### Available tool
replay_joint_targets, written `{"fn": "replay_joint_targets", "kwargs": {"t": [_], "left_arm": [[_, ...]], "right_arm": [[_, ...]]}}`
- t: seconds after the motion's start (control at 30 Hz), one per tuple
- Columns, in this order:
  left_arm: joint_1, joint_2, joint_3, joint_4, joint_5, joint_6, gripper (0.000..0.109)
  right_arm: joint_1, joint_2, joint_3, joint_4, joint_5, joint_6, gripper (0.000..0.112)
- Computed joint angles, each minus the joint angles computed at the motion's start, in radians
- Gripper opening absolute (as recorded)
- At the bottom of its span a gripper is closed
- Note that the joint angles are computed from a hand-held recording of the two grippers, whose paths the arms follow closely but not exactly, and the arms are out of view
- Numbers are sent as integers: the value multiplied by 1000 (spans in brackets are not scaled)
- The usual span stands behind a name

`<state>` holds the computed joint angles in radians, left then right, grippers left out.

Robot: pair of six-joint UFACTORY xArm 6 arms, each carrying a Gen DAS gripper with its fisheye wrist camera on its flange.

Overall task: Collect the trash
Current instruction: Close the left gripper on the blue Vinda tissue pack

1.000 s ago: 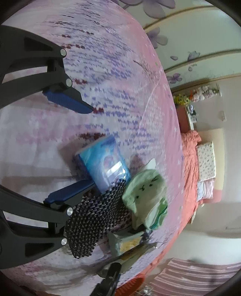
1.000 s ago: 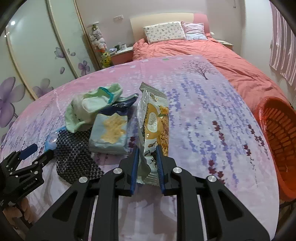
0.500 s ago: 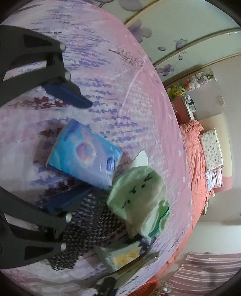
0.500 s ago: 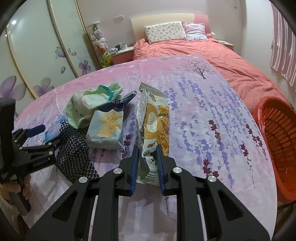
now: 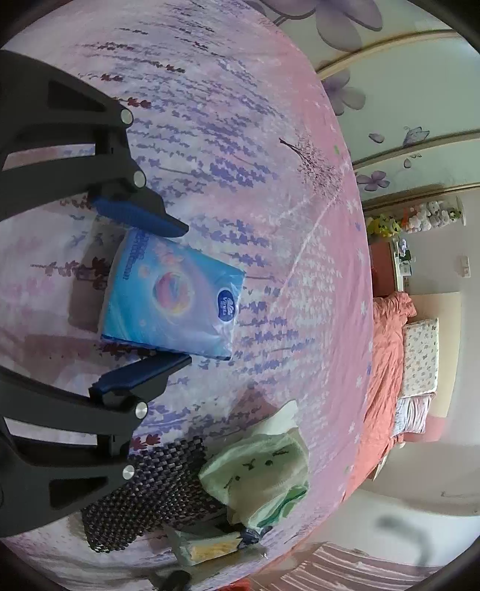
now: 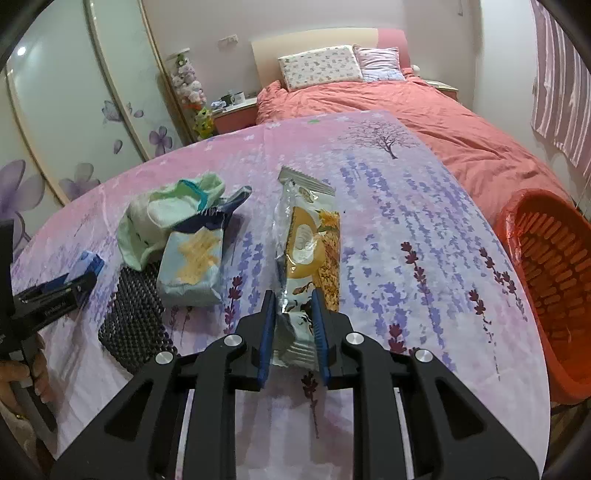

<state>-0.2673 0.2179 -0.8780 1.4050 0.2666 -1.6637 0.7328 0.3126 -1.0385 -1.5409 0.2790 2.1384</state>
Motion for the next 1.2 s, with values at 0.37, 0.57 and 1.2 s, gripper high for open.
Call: {"fn": "replay_joint_targets", "kwargs": {"t": [0.37,0.57,1.2], "left_arm": [[19,-19,30,43,-33,-52,62],[23,-27,40,44,-31,-66,63],[21,-64,81,60,-27,-88,65]], "right_arm": [[-32,3,1,-98,-60,108,20],[-59,1,-1,-262,-110,296,20],[-38,-23,18,-290,-89,306,22]]}}
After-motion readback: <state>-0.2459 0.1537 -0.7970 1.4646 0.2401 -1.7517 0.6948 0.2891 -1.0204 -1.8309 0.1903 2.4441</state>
